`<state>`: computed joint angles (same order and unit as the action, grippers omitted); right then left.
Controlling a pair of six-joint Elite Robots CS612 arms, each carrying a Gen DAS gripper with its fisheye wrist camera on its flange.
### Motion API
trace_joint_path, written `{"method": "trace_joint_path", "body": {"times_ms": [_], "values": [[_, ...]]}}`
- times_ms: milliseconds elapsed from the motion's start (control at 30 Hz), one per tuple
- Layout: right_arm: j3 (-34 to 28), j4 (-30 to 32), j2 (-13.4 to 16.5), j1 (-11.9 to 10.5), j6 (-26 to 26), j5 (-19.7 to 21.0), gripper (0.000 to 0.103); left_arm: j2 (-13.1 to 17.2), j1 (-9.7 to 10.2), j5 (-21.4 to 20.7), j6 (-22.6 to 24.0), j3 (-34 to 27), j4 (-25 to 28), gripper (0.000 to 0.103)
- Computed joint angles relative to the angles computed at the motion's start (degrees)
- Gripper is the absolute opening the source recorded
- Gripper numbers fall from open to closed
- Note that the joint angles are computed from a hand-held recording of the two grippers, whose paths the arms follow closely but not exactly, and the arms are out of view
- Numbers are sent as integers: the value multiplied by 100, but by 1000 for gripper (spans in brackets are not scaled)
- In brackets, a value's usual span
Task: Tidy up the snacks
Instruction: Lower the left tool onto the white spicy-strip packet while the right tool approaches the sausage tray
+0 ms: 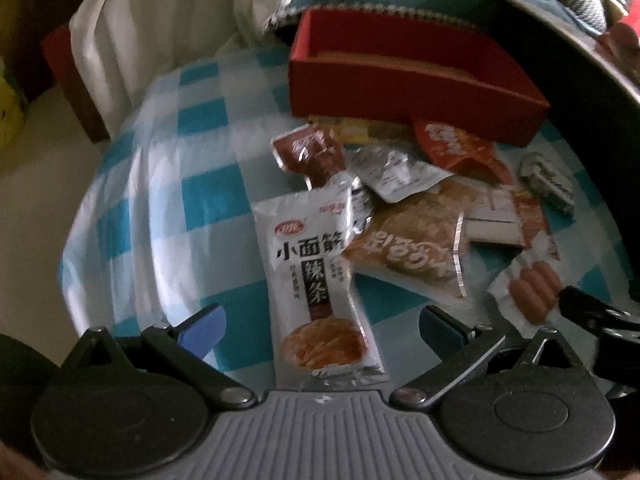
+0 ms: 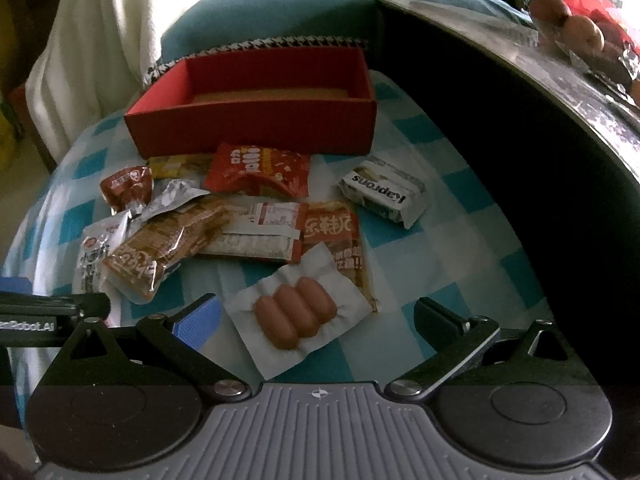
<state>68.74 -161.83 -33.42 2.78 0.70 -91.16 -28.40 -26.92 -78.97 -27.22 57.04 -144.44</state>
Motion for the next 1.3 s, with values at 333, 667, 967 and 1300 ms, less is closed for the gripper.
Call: {"method": "trace_joint_path", "body": {"times_ms": [333, 667, 967, 1300], "values": [[-9, 162, -13, -100, 64, 436, 103, 381, 68, -311, -438, -668, 928, 98], [-87, 440, 31, -146, 113, 462, 103, 222, 12, -32, -112, -349, 869, 57], [-142, 993, 80, -75, -303, 424, 103, 12, 50, -319, 12, -59, 873, 65], [-286, 1496, 193, 36, -901, 532, 103, 295, 58, -70, -64, -520, 1087, 77]]}}
